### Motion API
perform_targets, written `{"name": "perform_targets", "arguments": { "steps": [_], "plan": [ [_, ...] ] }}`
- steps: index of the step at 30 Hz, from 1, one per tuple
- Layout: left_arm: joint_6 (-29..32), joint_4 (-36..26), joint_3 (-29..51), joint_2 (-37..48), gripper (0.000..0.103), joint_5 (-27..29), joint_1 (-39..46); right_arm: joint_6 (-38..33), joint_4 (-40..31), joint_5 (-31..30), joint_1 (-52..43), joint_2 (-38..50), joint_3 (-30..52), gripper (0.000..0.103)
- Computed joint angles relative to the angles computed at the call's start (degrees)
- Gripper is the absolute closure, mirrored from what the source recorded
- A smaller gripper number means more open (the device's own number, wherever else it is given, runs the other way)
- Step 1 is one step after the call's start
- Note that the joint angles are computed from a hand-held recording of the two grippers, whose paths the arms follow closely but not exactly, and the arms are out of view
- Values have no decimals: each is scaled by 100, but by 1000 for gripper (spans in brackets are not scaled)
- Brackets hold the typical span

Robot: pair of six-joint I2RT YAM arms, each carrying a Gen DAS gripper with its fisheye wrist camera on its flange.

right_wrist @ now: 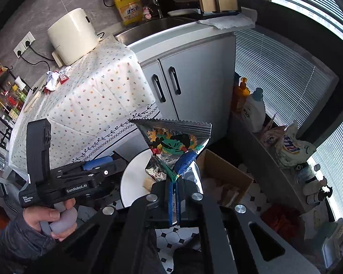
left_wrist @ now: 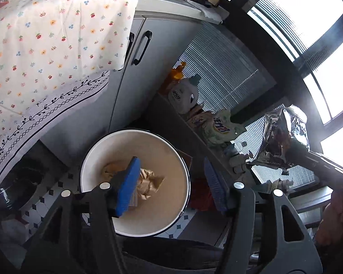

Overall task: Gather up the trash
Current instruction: 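Release the brown paper and snack bag into the white bucket, then move both tools back over the counter toward the remaining trash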

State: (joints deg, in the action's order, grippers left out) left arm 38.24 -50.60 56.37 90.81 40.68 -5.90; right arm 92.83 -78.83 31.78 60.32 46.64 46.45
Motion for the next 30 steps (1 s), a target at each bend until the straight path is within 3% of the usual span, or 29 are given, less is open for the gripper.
{"name": "perform_targets", "arguments": {
  "steps": [7,13,15,16,17,19,26,30],
  "plan": [
    [60,-172,420,-206,18,-19,709,-1425,1102,-467,-924,225,-52,99],
    [3,-434,900,-350,10,43,1461,-2691,2241,-1178,-1632,839,-50,97],
    [3,-544,1061,-386,8,69,1731,-3071,2250,-1454,-1921,1331,102,96],
    [21,-603,1133,-399,7,85,1873,-3157,2215,-1533,-2042,1485,162,82],
    [50,-649,1189,-416,6,93,2014,-3194,2257,-1571,-2143,1475,151,55],
    [107,-745,1295,-439,6,44,2303,-3306,2321,-1430,-2191,1431,212,35],
    [175,-990,1826,-257,6,-76,3317,-3952,2669,-1415,-2448,1763,683,24],
    [128,-1017,2104,-211,6,9,3688,-4222,2933,-1402,-2453,2148,1120,23]
  ]
}}
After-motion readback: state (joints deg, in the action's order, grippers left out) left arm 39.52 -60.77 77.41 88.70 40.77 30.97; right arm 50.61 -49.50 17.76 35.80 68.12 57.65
